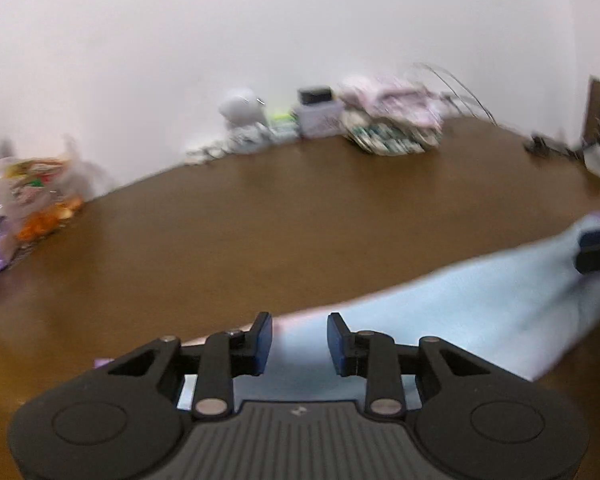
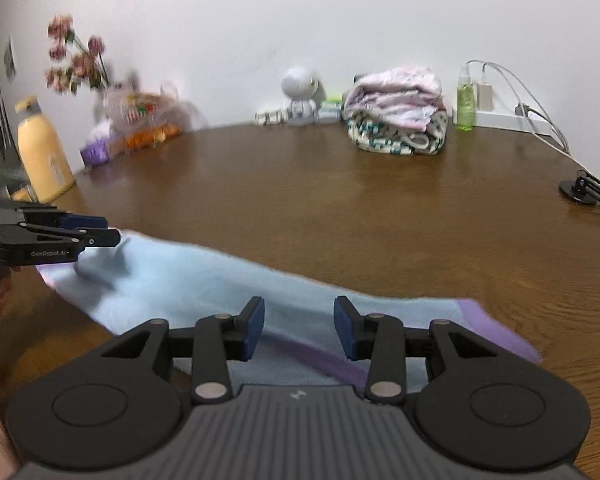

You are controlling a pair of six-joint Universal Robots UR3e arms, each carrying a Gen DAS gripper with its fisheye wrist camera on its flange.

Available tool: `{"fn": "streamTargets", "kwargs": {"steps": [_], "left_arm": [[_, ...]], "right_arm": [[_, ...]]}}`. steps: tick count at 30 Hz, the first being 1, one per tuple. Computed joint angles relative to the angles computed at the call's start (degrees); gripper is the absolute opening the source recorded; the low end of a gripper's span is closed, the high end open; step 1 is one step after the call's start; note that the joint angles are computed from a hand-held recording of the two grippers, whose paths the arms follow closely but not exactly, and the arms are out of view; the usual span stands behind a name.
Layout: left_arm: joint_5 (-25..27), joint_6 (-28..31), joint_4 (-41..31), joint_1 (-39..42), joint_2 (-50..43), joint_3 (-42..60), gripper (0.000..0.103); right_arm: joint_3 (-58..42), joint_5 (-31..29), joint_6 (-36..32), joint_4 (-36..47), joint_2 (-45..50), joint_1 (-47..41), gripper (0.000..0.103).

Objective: Fold clothes

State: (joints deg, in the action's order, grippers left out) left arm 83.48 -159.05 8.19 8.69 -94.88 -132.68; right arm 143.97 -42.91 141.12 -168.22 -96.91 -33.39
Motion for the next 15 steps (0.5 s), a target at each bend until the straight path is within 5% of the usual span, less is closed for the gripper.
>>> {"fn": "streamTargets", "kwargs": {"steps": [4, 8, 10, 13, 15], "left_arm": [[-0.45, -0.17, 1.40, 1.49, -0.96, -1.98, 0.031], [-1.28, -3.10, 2.38, 3.95, 0.42, -4.19, 0.051], [-1.93, -4.07, 2.46, 4.86, 1.26, -5.14, 0.052], [-1.82, -5.89, 3.78, 5.14, 3.15, -6.52, 0.058], [-1.34, -6.53, 4.51, 4.88, 4.72, -7.53, 0.080]], "right_arm": [[1.02, -2.38, 0.18, -0.78, 0.20, -1.22, 0.040], [2.21, -1.41, -1.88, 2.37, -1.94, -4.95, 0.040], [2.51, -1.32, -1.57, 1.64, -1.82, -5.03, 0.040], [4.75, 3.27, -4.55, 7.90, -7.63, -8.70, 0.055], [5.58, 7.33, -8.65, 18.92, -16.08, -13.29, 0.067]]}}
